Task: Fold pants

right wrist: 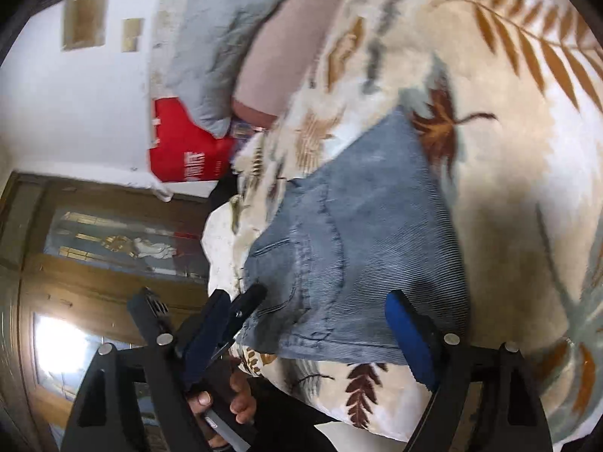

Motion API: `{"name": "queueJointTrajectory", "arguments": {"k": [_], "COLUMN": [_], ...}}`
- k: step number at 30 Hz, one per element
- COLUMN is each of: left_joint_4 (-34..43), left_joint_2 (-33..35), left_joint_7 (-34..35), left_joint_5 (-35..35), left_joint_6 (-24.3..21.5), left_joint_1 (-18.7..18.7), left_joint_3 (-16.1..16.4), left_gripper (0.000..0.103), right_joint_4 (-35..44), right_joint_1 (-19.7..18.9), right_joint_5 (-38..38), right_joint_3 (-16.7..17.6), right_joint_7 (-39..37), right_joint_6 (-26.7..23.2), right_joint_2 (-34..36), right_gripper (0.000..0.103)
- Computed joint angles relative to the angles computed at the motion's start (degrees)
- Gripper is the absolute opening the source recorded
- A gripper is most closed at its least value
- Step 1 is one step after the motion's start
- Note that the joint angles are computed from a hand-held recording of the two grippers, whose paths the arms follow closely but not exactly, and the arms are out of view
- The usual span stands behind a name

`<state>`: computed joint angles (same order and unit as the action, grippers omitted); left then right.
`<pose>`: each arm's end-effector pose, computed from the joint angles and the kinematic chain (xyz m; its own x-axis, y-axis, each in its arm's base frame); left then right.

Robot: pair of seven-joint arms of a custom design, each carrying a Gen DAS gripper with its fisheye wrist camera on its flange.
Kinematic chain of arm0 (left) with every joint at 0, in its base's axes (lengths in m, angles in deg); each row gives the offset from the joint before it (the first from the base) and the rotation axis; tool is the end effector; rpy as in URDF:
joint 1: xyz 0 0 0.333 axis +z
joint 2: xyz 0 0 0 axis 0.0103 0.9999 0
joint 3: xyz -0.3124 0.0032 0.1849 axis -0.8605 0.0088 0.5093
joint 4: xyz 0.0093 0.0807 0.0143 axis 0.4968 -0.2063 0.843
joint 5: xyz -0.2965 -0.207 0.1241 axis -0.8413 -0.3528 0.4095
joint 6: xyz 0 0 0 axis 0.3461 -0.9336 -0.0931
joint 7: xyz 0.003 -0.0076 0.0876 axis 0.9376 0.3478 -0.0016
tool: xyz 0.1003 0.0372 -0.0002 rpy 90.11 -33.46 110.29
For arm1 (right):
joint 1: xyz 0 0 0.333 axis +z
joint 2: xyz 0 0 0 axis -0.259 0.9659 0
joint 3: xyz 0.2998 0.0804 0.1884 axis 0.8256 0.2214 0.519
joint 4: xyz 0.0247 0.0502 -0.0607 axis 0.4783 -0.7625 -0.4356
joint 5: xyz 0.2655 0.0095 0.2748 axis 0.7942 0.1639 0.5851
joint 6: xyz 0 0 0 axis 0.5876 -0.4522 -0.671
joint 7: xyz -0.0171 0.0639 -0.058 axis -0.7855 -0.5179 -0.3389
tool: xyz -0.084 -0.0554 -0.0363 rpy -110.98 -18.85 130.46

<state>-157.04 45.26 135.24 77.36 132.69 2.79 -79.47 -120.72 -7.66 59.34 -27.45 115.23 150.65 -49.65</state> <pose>0.4871 0.0062 0.5461 0.2177 -0.9704 0.1048 -0.7835 -0.2378 -0.5741 0.5848 0.1430 0.4563 0.1004 -0.4474 -0.8887 -0.9580 0.1978 -0.2078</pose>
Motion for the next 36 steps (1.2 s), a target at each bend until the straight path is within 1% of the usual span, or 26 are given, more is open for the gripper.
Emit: {"name": "queueJointTrajectory", "arguments": {"k": [1,2,3,5,7,9,12,13,14,16,17,18,19,21,22,23,26,28,29,30,31,32,33,34,35,36], "left_joint_4": [-2.28,-3.78,-6.0,-9.75,-12.15,-14.37,-15.24,-15.2,-15.24,-15.38,-15.16,-15.14,-15.2,-15.48,-15.53,-15.53,-15.13,-14.93,-14.85,-14.79,-14.85,-14.92,-14.79,-14.6,-14.54,-14.43], "left_joint_2": [-2.12,-3.45,-5.49,-8.87,-11.01,-12.45,-12.41,-12.25,-12.21,-12.08,-11.73,-11.88,-11.82,-11.7,-11.71,-11.79,-11.43,-11.09,-11.05,-10.91,-10.71,-10.54,-10.51,-10.53,-10.41,-9.91], "left_joint_7": [-1.1,-1.31,-1.65,-3.94,-5.27,-6.86,-6.2,-5.13,-3.19,-1.13,0.88,2.59,4.13,5.43,6.53,6.9,9.13,10.43,11.32,12.1,12.38,12.76,13.8,15.02,15.79,15.88], "left_joint_5": [-0.65,-1.21,-1.87,-2.11,-3.55,-5.89,-11.21,-13.11,-15.93,-19.09,-21.93,-24.15,-26.3,-28.53,-30.0,-30.72,-33.51,-35.13,-36.09,-36.67,-36.97,-37.55,-38.37,-39.26,-39.96,-40.38], "left_joint_6": [0.7,1.37,2.53,4.75,6.15,8.15,9.06,9.02,9.11,9.37,9.37,9.24,9.86,10.92,11.54,11.52,11.3,11.28,11.4,11.55,11.83,12.1,11.73,11.13,10.8,10.89], "left_joint_1": [0.71,0.91,1.36,3.35,3.97,4.55,2.17,0.8,-1.5,-2.78,-5.15,-6.43,-7.54,-7.34,-8.03,-7.9,-8.81,-9.0,-9.3,-9.27,-8.78,-8.69,-9.29,-9.89,-9.9,-9.31], "left_joint_3": [0.65,1.28,2.23,3.44,5.44,8.15,13.63,15.39,18.14,19.89,22.12,23.5,24.63,24.59,25.27,25.11,26.08,26.37,26.69,26.71,26.28,26.22,26.88,27.55,27.58,26.95], "left_gripper": [0.103,0.103,0.103,0.103,0.103,0.103,0.103,0.103,0.103,0.103,0.103,0.103,0.103,0.103,0.103,0.103,0.103,0.103,0.103,0.103,0.103,0.103,0.103,0.103,0.103,0.103], "right_joint_4": [0.46,0.53,-0.22,0.08,-0.34,-0.96,-2.02,-2.25,-2.42,-3.09,-3.54,-3.37,-3.35,-1.99,-1.36,-0.33,7.18,14.52,17.76,20.06,23.81,27.91,30.0,30.18,31.52,32.13], "right_joint_1": [1.08,1.49,1.52,1.89,2.89,3.46,4.88,5.85,6.61,7.97,8.74,9.42,9.97,10.9,11.25,11.42,12.06,11.97,12.54,13.6,14.94,14.57,15.8,15.2,14.51,13.69], "right_joint_5": [-4.74,-6.55,-4.59,-5.0,-4.39,-3.63,-3.77,-4.59,-4.54,-4.15,-5.15,-6.34,-7.55,-9.79,-10.01,-9.91,-10.15,-12.3,-14.43,-18.11,-24.75,-30.27,-32.79,-32.43,-33.16,-32.9], "right_joint_3": [0.08,0.24,0.67,0.95,1.41,1.53,1.91,2.36,2.69,3.19,3.44,3.6,3.77,4.09,4.23,4.33,5.11,5.83,6.16,6.1,5.55,6.36,5.16,5.97,6.73,7.84], "right_joint_7": [3.46,5.08,2.9,1.96,-0.03,-1.31,-2.73,-3.44,-4.36,-6.04,-5.92,-5.41,-5.34,-4.58,-4.48,-4.32,-0.43,4.32,8.2,13.3,20.6,26.38,30.2,30.68,31.49,30.39], "right_joint_6": [2.54,3.63,5.22,6.66,9.9,10.96,13.05,14.63,15.58,16.61,17.44,17.91,17.41,15.63,15.15,13.76,9.65,5.37,5.44,6.78,5.68,1.67,-0.44,0.39,-1.16,-1.57], "right_joint_2": [1.11,1.74,1.09,-0.27,-1.59,-2.35,-3.73,-4.28,-4.67,-5.25,-5.72,-5.59,-5.61,-5.14,-4.79,-4.39,0.33,5.76,8.48,10.66,14.15,17.83,19.8,19.77,19.79,19.64], "right_gripper": [0.092,0.091,0.09,0.09,0.09,0.09,0.09,0.09,0.09,0.09,0.09,0.09,0.091,0.09,0.09,0.09,0.09,0.09,0.09,0.091,0.091,0.091,0.092,0.094,0.093,0.093]}}
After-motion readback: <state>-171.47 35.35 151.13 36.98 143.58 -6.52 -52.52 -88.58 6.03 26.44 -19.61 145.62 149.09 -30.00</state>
